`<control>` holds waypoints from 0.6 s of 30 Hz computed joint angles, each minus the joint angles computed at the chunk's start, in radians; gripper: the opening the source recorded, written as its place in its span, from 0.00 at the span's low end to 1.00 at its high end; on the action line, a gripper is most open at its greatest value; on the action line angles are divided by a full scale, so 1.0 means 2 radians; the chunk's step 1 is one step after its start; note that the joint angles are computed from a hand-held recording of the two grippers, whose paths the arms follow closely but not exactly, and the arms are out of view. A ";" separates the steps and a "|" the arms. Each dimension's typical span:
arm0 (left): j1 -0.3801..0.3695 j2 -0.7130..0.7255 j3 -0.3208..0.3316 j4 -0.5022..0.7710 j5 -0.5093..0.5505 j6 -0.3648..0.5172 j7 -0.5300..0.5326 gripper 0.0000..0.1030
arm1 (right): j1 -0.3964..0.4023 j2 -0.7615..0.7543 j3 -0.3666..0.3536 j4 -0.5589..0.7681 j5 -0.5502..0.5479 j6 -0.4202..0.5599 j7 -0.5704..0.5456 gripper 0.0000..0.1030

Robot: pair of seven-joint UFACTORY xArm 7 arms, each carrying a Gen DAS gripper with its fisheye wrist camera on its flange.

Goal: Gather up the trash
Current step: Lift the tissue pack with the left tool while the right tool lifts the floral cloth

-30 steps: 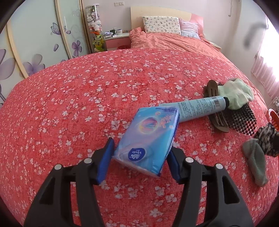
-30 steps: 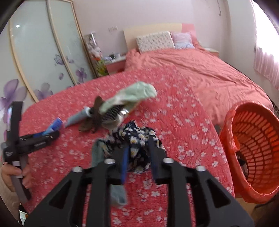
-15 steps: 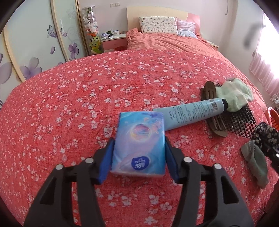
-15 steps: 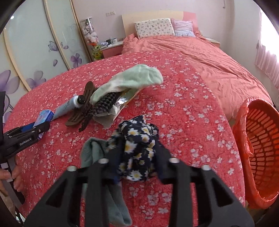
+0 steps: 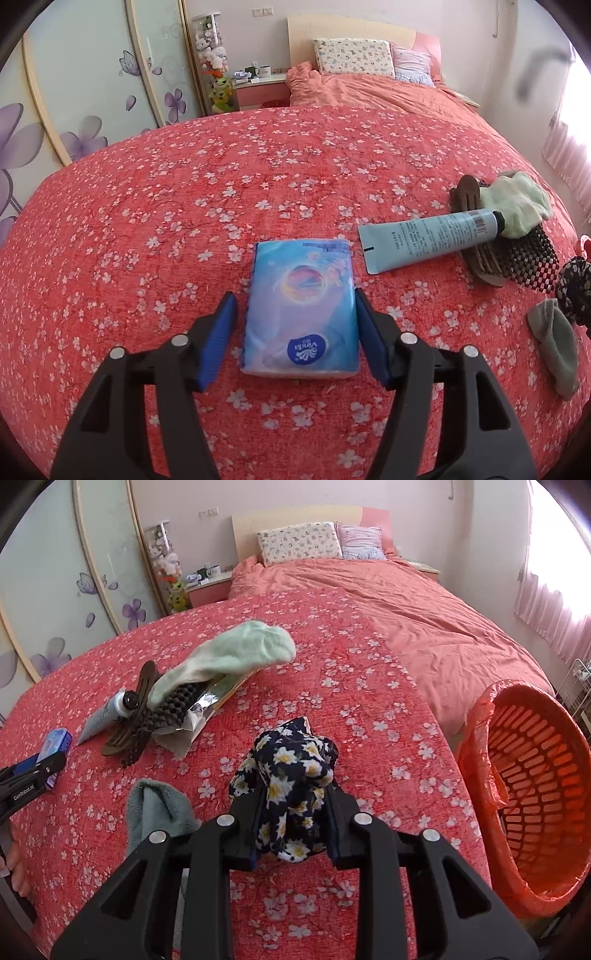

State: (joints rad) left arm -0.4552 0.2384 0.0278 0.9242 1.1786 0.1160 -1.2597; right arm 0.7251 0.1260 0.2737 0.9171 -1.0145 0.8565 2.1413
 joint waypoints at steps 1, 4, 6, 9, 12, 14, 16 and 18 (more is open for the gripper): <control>0.000 0.000 0.002 -0.001 0.004 -0.004 -0.005 0.61 | 0.000 0.000 0.000 0.000 0.000 -0.001 0.000 0.26; 0.003 0.000 0.007 -0.005 0.010 -0.020 -0.014 0.61 | 0.000 -0.001 -0.001 -0.002 -0.003 -0.006 0.006 0.27; 0.000 0.000 0.012 -0.006 0.018 -0.024 -0.022 0.61 | -0.002 -0.002 -0.002 -0.005 -0.008 -0.013 0.011 0.29; 0.004 0.001 0.016 -0.008 0.026 -0.033 -0.026 0.61 | -0.005 -0.005 -0.002 -0.012 -0.017 -0.026 0.015 0.35; 0.004 0.000 0.021 -0.011 0.032 -0.041 -0.034 0.61 | -0.004 0.003 0.000 -0.001 -0.010 -0.017 -0.003 0.39; 0.002 -0.001 0.022 -0.012 0.034 -0.039 -0.033 0.61 | -0.001 0.005 0.000 0.003 -0.005 -0.012 -0.011 0.41; 0.007 -0.010 0.016 -0.022 0.031 -0.036 -0.017 0.61 | 0.001 0.003 -0.001 0.001 -0.009 -0.015 -0.005 0.41; 0.009 -0.015 0.013 -0.029 0.031 -0.036 -0.015 0.61 | 0.000 -0.003 -0.002 -0.007 -0.017 -0.025 0.004 0.41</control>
State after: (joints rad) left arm -0.4378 0.2079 0.0533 0.8652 1.2405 0.0445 -1.2905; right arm 0.7261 0.1195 0.2705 0.9022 -1.0487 0.8059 2.1484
